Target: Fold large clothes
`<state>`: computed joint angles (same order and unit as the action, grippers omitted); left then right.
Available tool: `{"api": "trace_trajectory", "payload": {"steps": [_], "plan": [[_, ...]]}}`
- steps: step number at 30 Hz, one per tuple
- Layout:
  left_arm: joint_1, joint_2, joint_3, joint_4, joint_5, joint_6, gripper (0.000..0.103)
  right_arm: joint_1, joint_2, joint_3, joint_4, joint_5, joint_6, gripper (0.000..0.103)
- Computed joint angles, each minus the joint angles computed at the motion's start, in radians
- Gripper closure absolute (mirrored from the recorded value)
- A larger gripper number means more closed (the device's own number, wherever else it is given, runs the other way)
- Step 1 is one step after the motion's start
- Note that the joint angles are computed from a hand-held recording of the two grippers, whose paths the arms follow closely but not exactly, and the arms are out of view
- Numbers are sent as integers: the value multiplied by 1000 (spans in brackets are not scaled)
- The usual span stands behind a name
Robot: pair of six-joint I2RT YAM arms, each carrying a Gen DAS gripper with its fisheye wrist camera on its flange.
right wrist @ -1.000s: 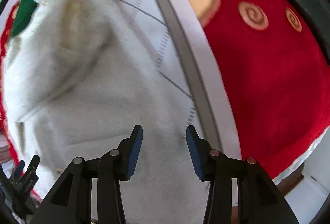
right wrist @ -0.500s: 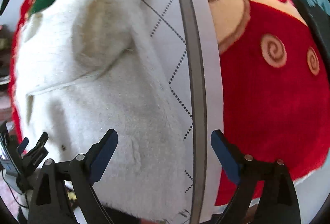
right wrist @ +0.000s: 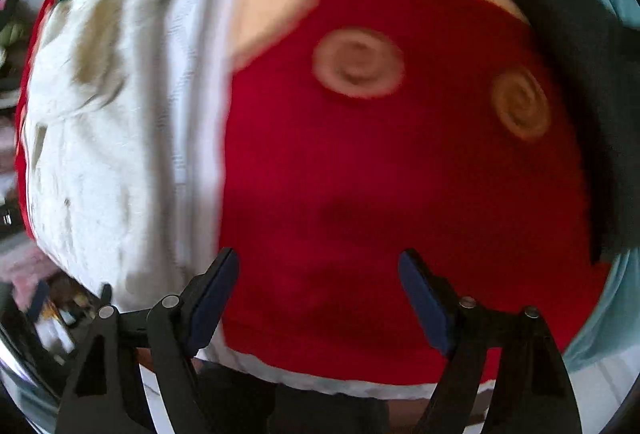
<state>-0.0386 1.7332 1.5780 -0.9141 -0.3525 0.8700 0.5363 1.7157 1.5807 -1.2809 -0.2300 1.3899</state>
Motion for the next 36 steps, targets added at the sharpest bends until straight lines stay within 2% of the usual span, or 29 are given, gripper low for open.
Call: {"api": "trace_trajectory", "payload": {"steps": [3, 5, 8, 10, 12, 16, 17, 19, 20, 21, 22, 27, 30, 31, 33, 36], "plan": [[-70, -111, -262, 225, -78, 47, 0, -17, -100, -157, 40, -16, 43, 20], [-112, -116, -376, 369, -157, 65, 0, -54, -174, -244, 38, -34, 32, 20], [-116, -37, -407, 522, -254, 61, 0, -79, -211, -288, 44, -50, 18, 20], [-112, 9, -389, 587, -300, 37, 0, -104, -226, -292, 28, -46, -18, 20], [-102, 67, -328, 571, -331, -9, 0, -128, -219, -293, 46, -46, -43, 20], [-79, 182, -150, 448, -354, -116, 1, -192, -219, -303, 84, -64, -100, 20], [-78, 191, -128, 422, -354, -138, 9, -205, -206, -292, 101, -70, -114, 20], [-59, 239, -20, 326, -329, -199, 39, -227, -183, -282, 158, -83, -137, 20], [-49, 268, 46, 265, -305, -230, 65, -255, -169, -278, 190, -96, -168, 20], [-41, 291, 104, 214, -285, -254, 84, -271, -144, -260, 234, -109, -191, 20], [-31, 311, 154, 181, -266, -268, 88, -281, -134, -256, 271, -122, -203, 20], [-10, 364, 321, 67, -219, -298, 90, -332, -59, -268, 631, -219, -178, 20], [-6, 383, 375, 16, -201, -306, 90, -297, -11, -327, 916, -234, -50, 20], [-1, 398, 406, -6, -193, -303, 90, -292, -34, -334, 946, -241, -5, 20], [-1, 404, 423, -26, -186, -299, 90, -277, 16, -323, 1073, -231, 86, 20], [6, 434, 478, -72, -163, -304, 90, -286, 65, -388, 1305, -221, 207, 20]]}}
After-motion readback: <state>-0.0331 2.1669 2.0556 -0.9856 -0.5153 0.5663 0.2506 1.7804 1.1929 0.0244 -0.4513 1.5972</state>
